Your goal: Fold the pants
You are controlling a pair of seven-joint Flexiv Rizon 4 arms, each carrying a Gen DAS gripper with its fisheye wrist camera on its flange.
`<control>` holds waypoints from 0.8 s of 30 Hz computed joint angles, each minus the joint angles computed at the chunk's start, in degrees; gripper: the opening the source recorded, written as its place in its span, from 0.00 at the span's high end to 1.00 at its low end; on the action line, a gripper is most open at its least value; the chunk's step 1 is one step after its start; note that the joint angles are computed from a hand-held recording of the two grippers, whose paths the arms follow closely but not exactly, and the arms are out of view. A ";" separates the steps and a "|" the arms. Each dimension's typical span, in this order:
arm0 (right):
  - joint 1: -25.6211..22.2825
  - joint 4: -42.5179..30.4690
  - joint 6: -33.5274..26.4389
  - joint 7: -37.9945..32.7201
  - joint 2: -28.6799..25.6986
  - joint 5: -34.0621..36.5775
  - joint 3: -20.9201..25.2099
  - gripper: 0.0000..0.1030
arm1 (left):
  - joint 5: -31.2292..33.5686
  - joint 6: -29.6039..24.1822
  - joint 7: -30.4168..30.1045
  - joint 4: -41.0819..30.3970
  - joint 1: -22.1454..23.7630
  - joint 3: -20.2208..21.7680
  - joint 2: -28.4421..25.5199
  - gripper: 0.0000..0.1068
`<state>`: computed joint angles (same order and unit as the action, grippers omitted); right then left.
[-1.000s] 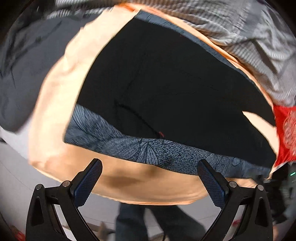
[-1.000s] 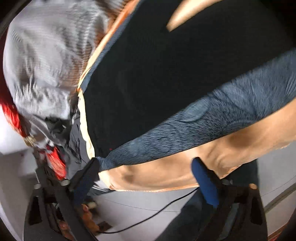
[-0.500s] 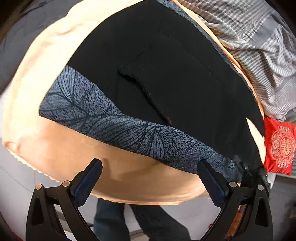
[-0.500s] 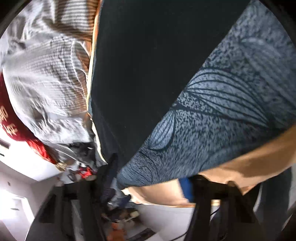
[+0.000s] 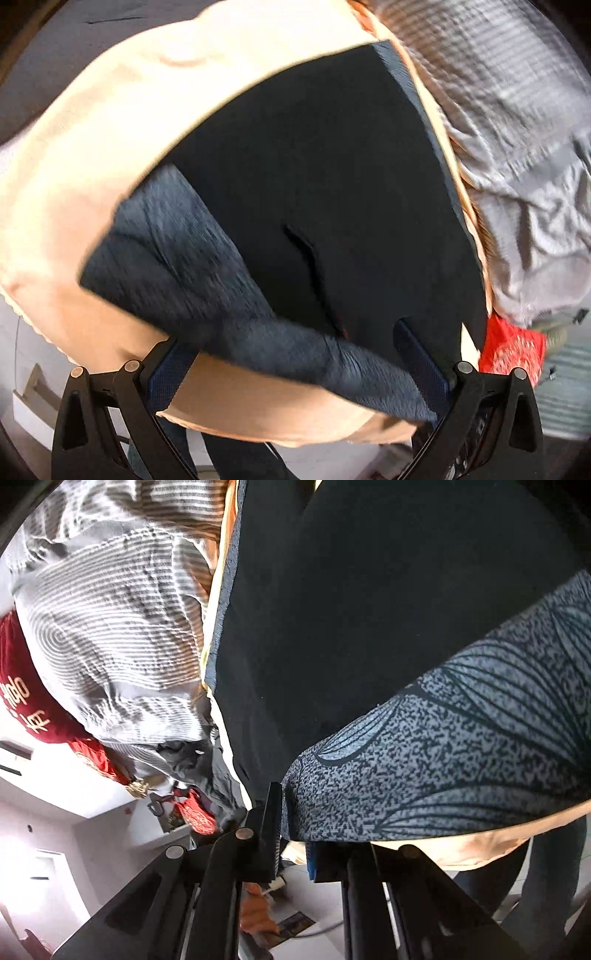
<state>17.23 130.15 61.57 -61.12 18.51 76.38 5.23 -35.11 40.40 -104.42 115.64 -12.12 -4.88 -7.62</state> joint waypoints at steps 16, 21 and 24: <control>-1.36 -6.91 -9.91 3.84 -1.09 -16.67 -4.56 0.92 | 8.20 -7.74 0.70 -14.40 1.14 -0.53 -2.81 0.85; -4.22 -17.05 -20.42 -5.59 -7.97 -18.07 -10.51 0.92 | 11.86 -6.36 -1.15 -28.26 -0.17 -2.01 -11.87 0.85; -6.65 -24.82 -28.42 -10.65 -15.81 -18.15 -13.55 0.92 | 16.32 -6.25 -3.50 -37.89 -1.79 -1.78 -18.87 0.85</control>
